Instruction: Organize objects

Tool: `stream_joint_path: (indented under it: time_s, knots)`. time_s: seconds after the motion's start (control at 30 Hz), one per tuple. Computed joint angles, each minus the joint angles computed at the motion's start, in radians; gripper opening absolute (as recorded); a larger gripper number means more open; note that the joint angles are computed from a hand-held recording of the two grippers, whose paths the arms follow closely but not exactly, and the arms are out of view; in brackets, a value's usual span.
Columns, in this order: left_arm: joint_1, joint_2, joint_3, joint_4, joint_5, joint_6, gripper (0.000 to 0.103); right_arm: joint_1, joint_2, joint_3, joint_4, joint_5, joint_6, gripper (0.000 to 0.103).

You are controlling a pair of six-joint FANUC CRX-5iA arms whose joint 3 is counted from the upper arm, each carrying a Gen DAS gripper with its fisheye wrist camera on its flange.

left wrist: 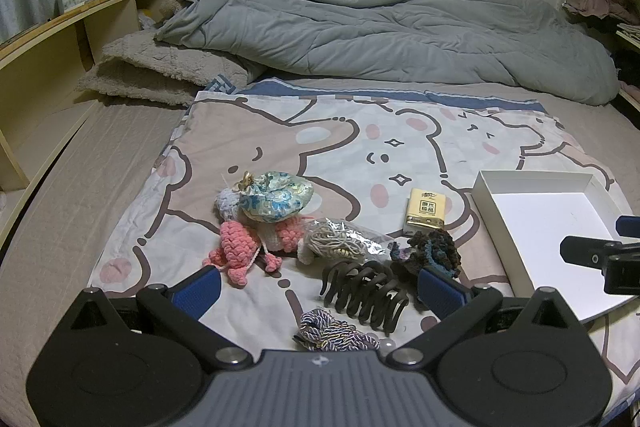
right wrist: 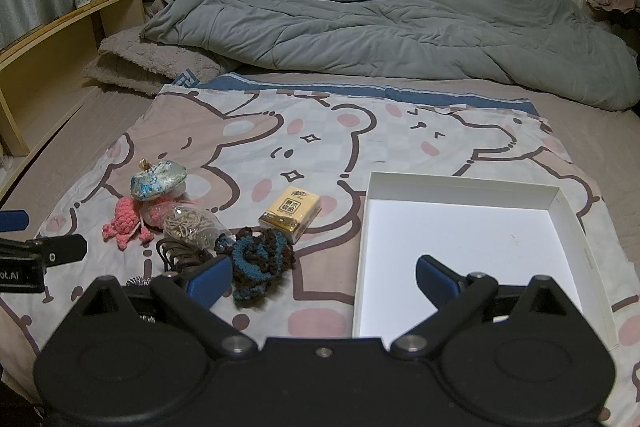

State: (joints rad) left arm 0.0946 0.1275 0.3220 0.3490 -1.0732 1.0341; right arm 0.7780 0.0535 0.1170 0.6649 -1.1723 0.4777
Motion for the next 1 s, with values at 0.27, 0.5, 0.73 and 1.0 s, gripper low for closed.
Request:
stream_joint_path:
  time_s: [0.27,0.5,0.73,1.0]
  knots:
    - [-0.006,-0.003,-0.001,-0.003,-0.001,0.007,0.103,-0.001,-0.008,-0.008,-0.001,0.000,-0.001,0.099]
    - [-0.007,0.002,0.004,-0.003,-0.001,0.009,0.103,-0.002,-0.007,-0.007,-0.003,0.000,0.000,0.099]
    - [-0.009,0.003,0.005,-0.003,-0.001,0.009,0.103,-0.002,-0.006,-0.005,-0.003,-0.002,0.000,0.099]
    - [-0.009,0.003,0.005,-0.003,-0.001,0.010,0.103,-0.005,-0.007,-0.011,-0.003,-0.002,0.003,0.099]
